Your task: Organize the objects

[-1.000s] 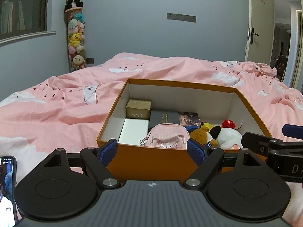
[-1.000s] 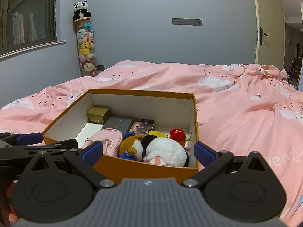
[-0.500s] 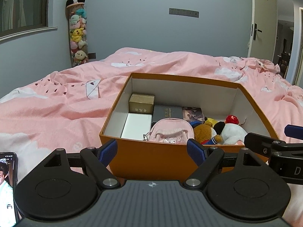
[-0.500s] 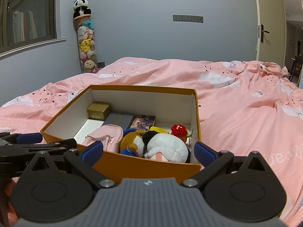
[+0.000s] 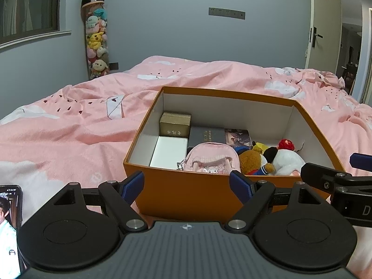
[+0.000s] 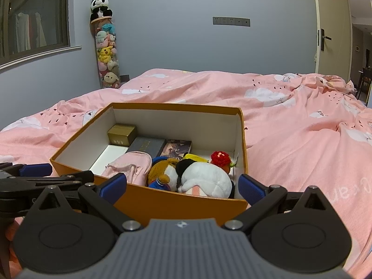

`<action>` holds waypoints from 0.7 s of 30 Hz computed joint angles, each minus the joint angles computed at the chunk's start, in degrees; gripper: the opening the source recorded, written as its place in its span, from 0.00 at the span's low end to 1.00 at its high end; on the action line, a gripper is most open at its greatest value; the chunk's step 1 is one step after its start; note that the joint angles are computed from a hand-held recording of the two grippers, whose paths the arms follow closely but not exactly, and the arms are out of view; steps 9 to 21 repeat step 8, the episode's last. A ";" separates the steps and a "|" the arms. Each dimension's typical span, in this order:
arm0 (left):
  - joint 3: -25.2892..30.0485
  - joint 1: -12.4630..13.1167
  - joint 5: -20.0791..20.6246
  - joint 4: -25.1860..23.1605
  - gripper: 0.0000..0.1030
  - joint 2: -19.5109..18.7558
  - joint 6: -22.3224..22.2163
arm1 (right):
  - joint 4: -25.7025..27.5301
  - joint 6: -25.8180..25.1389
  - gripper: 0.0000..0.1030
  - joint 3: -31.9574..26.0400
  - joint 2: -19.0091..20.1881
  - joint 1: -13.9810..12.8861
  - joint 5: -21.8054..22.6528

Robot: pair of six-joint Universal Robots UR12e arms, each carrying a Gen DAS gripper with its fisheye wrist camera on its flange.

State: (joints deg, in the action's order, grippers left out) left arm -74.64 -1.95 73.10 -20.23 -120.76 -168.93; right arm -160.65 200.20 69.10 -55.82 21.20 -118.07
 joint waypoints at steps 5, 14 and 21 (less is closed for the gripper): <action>0.02 0.00 0.04 -0.28 0.94 0.01 0.17 | -0.01 -0.02 0.99 0.01 -0.01 0.00 0.00; 0.10 0.01 0.09 -0.47 0.94 -0.01 0.18 | 0.12 0.13 0.99 0.03 0.00 0.02 0.06; 0.10 0.01 0.09 -0.47 0.94 -0.01 0.18 | 0.12 0.13 0.99 0.03 0.00 0.02 0.06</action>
